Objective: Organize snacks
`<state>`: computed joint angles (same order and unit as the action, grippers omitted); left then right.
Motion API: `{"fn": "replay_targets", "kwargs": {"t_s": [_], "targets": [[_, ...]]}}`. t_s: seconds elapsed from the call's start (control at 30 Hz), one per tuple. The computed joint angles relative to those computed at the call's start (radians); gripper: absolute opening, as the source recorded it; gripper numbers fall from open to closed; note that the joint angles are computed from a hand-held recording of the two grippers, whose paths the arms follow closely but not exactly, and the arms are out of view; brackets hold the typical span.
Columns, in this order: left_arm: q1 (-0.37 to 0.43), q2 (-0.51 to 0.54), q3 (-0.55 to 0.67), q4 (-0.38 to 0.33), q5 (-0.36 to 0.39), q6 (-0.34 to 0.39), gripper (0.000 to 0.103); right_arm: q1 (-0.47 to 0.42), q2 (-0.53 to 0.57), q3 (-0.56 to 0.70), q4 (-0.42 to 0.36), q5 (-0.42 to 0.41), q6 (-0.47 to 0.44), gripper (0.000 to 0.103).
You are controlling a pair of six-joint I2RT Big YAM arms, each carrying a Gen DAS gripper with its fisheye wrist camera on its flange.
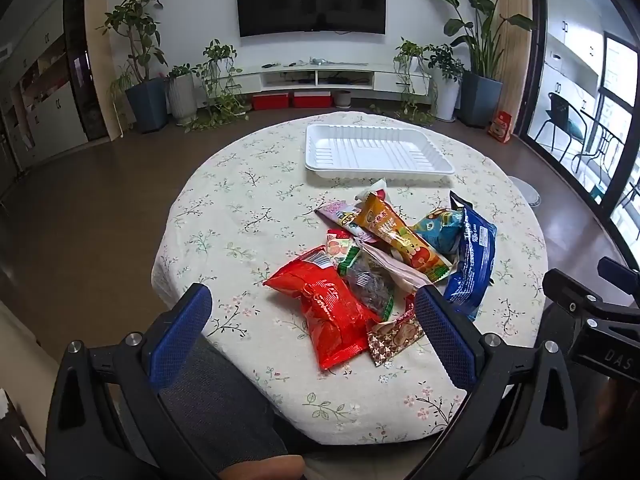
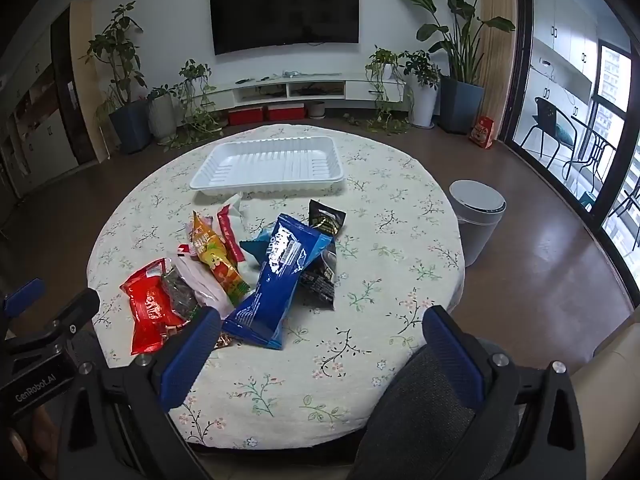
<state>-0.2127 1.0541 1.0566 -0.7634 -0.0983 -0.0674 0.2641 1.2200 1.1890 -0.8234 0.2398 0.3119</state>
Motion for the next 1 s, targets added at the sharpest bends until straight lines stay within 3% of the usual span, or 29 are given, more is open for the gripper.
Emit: {"fn": "replay_targets", "kwargs": {"t_s": [1.0], "targets": [[0.007,0.002,-0.008,0.022,0.004,0.001,0.103,0.014,0.011,0.01,-0.003,0.034,-0.022,0.103]]}}
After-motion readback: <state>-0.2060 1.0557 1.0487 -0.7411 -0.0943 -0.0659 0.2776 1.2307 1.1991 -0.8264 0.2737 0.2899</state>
